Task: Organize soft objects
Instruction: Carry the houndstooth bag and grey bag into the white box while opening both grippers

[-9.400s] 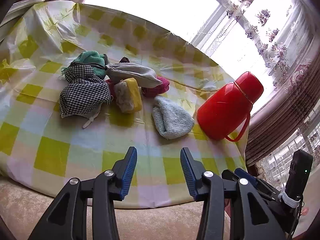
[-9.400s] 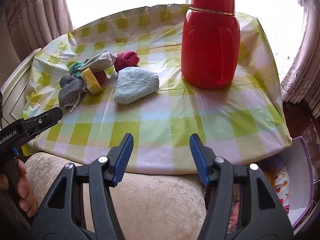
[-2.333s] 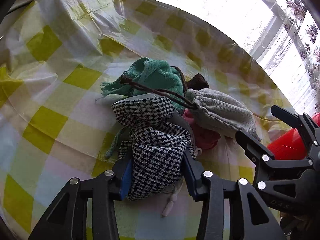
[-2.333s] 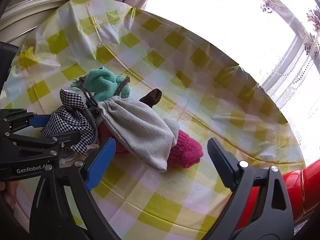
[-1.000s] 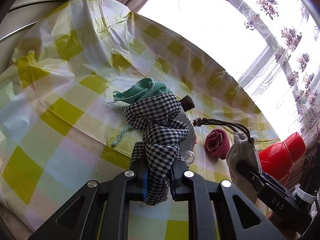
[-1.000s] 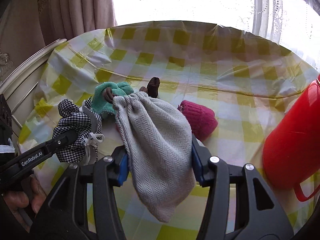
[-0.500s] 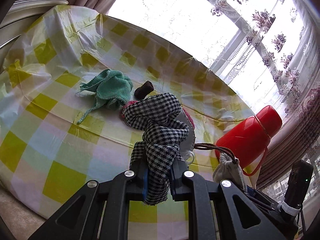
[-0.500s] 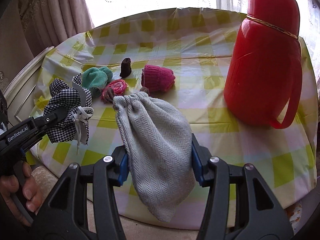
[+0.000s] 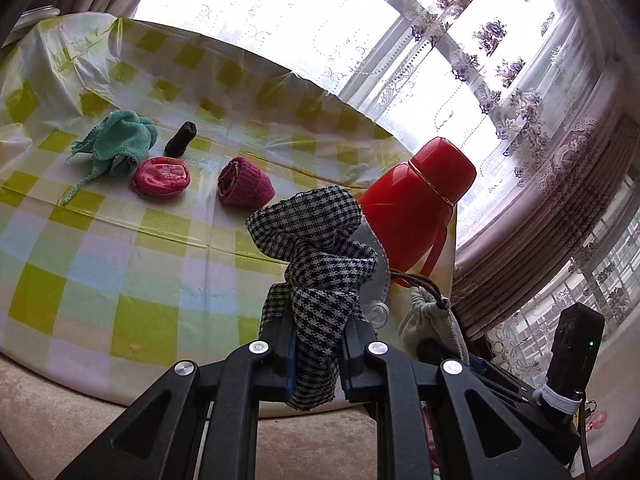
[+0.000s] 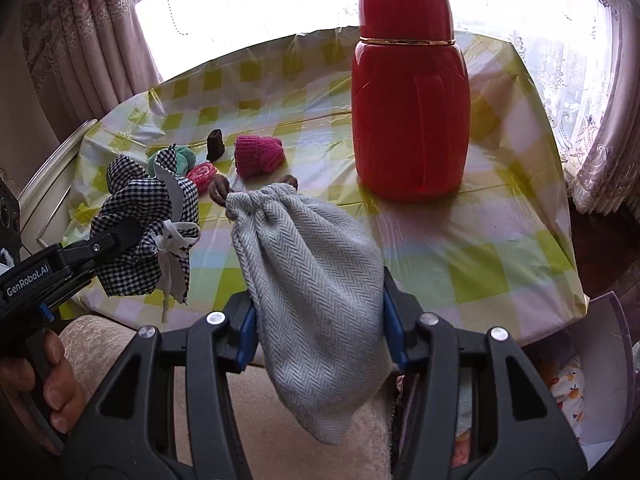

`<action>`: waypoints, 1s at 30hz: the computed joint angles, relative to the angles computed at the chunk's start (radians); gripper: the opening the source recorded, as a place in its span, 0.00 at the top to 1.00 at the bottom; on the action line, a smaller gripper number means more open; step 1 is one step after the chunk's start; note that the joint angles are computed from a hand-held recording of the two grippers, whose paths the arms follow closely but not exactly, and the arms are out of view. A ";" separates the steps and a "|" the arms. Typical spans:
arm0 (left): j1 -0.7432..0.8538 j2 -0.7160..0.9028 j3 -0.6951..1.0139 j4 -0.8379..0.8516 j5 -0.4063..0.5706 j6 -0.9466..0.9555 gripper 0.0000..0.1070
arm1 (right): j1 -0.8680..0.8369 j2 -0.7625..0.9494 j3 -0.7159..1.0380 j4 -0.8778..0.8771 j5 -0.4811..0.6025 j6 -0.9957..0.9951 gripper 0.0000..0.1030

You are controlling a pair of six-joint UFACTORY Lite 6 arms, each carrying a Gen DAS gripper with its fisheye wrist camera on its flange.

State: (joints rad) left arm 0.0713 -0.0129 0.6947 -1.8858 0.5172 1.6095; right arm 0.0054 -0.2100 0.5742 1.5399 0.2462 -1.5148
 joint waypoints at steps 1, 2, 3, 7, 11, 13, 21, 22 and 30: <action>-0.023 -0.011 -0.005 0.006 -0.002 -0.013 0.84 | -0.041 -0.022 -0.013 -0.045 0.019 0.027 0.47; -0.052 -0.022 -0.011 0.010 -0.007 -0.025 0.84 | -0.090 -0.048 -0.029 -0.097 0.044 0.055 0.47; -0.080 -0.031 -0.014 0.013 -0.012 -0.035 0.84 | -0.137 -0.074 -0.042 -0.153 0.064 0.088 0.47; -0.197 -0.049 -0.015 0.028 -0.025 -0.075 0.84 | -0.347 -0.138 -0.076 -0.282 0.160 0.116 0.47; -0.315 -0.051 -0.009 0.044 -0.038 -0.115 0.84 | -0.556 -0.152 -0.085 -0.336 0.244 0.069 0.47; -0.368 -0.051 -0.003 0.056 -0.047 -0.135 0.84 | -0.648 -0.149 -0.084 -0.354 0.278 0.041 0.47; -0.520 -0.023 0.029 0.181 0.011 -0.261 0.81 | -0.932 -0.094 -0.045 -0.409 0.376 -0.040 0.46; -0.534 -0.009 0.040 0.205 0.028 -0.278 0.78 | -0.957 -0.081 -0.040 -0.404 0.381 -0.059 0.46; -0.600 0.046 0.086 0.317 0.040 -0.372 0.41 | -1.069 -0.052 -0.023 -0.461 0.369 -0.067 0.39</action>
State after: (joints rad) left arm -0.5291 0.0326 0.7803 -1.5685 0.5573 1.2374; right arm -1.0633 -0.2617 0.5507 1.0793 0.6156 -1.5820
